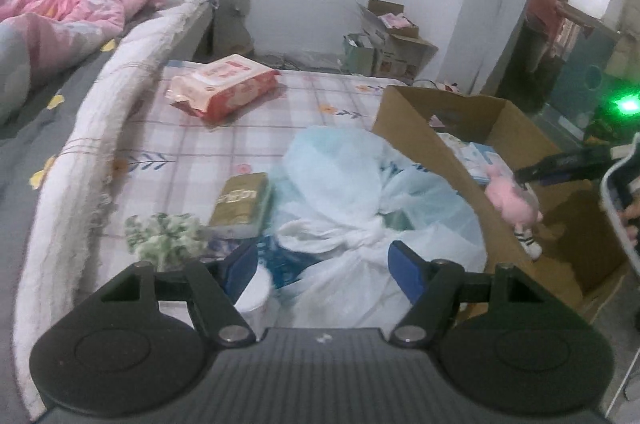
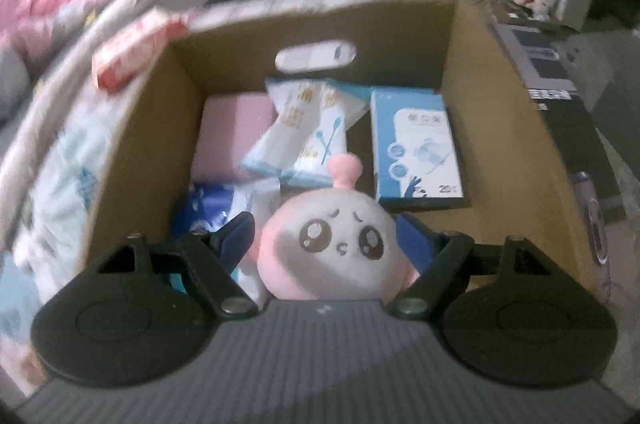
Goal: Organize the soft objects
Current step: 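Move the right gripper to the blue towel and grasp its edge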
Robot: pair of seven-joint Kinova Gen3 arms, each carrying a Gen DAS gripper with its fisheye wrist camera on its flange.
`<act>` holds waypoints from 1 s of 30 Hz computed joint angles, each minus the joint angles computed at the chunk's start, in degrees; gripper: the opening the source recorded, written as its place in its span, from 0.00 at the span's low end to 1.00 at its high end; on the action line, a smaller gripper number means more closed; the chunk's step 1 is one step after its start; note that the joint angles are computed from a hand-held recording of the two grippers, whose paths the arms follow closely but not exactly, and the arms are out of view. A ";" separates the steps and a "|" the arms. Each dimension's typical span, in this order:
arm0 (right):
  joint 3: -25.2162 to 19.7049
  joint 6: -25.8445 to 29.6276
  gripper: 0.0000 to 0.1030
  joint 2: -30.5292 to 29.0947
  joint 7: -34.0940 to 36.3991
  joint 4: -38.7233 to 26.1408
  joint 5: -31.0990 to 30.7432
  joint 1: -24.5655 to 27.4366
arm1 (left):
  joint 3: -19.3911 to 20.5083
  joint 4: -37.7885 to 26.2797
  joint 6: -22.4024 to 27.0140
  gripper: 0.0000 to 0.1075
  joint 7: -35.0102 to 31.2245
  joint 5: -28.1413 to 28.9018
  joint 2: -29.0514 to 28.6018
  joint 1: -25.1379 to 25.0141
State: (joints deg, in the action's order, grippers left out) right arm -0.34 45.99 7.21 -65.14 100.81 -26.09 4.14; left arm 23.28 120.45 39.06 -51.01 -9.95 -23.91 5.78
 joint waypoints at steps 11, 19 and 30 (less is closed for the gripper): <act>5.09 4.55 0.75 -14.40 11.68 12.03 -23.53 -4.74 | -4.11 6.28 8.45 0.71 -3.81 3.23 -14.20 -1.03; 1.06 9.10 0.65 -13.96 14.59 15.65 -36.32 -11.90 | -5.02 10.48 14.85 0.71 -6.65 6.76 -22.10 -3.51; -2.31 6.71 0.58 -1.41 -6.60 6.53 -26.28 -34.33 | -4.82 16.50 12.09 0.71 -11.57 8.22 -24.68 -6.09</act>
State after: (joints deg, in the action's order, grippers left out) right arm -2.65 52.70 5.81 -71.75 107.34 -52.37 -30.19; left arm 18.46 136.95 51.15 -62.58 -1.73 -48.58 -0.31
